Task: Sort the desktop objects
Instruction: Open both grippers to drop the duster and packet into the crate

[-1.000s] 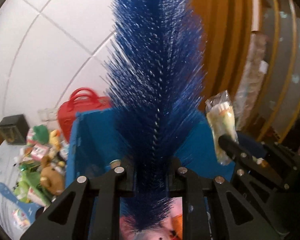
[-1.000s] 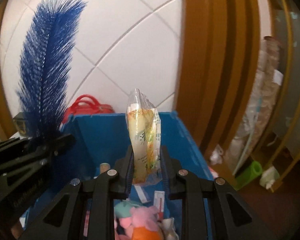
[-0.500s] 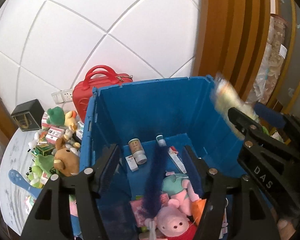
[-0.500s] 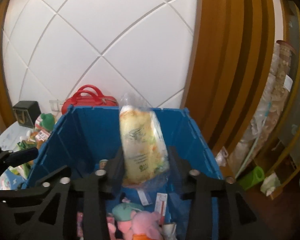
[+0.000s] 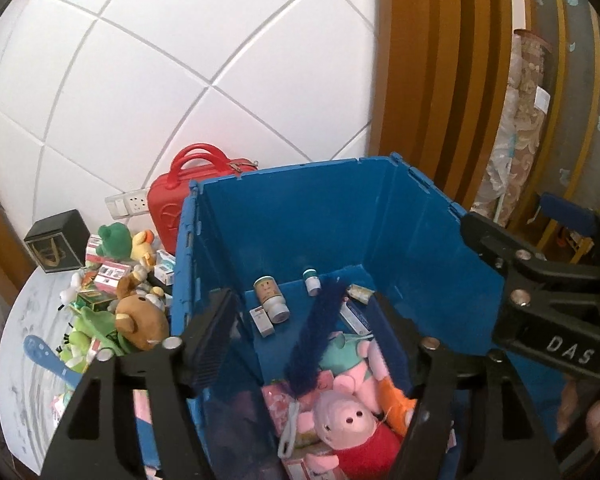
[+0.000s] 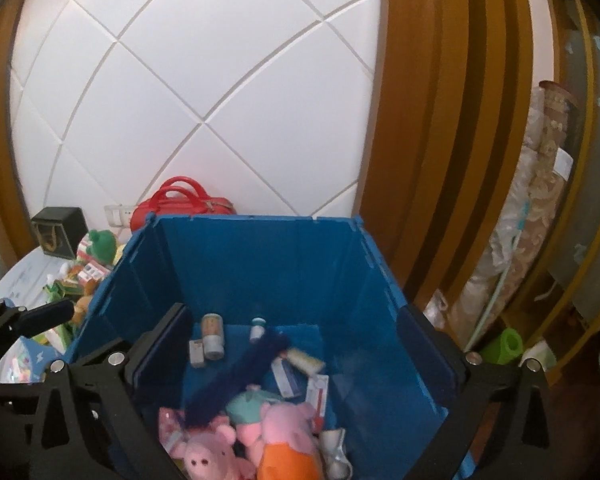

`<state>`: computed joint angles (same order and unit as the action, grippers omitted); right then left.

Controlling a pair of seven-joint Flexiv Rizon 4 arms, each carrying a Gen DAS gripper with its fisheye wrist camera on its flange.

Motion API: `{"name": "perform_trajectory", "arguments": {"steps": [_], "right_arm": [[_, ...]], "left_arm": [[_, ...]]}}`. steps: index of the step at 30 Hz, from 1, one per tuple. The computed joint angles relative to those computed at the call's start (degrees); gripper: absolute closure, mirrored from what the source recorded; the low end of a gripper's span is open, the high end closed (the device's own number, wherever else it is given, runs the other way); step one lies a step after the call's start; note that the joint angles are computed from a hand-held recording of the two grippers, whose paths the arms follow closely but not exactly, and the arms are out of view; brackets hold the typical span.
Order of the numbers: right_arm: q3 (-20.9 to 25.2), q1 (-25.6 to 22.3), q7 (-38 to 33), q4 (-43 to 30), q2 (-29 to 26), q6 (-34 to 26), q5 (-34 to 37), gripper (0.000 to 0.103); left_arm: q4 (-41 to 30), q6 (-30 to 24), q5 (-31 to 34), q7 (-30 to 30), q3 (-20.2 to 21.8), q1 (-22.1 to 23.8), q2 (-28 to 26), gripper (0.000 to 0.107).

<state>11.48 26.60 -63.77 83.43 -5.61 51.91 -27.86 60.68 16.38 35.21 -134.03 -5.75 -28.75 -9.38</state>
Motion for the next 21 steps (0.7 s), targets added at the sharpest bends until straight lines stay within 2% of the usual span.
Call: {"name": "perform_trajectory", "arguments": {"steps": [5,14,21], "right_arm": [[1.12,-1.61,-1.73,5.84,5.15,1.76,1.39,0.0],[3.05,-4.77,-4.83,16.84,13.78,6.27,7.91,0.0],[4.77,-5.31,-3.8,21.86,17.95,7.42,8.67,0.0]], "left_arm": [[4.5,0.74,2.92,-3.41,-1.23,-1.32,3.95,0.029],[11.08,-2.78,8.85,-10.52,-7.61,-2.09,9.77,0.028],[15.87,-4.87,8.71,-13.13,-10.84,-0.65,14.21,0.028]]}}
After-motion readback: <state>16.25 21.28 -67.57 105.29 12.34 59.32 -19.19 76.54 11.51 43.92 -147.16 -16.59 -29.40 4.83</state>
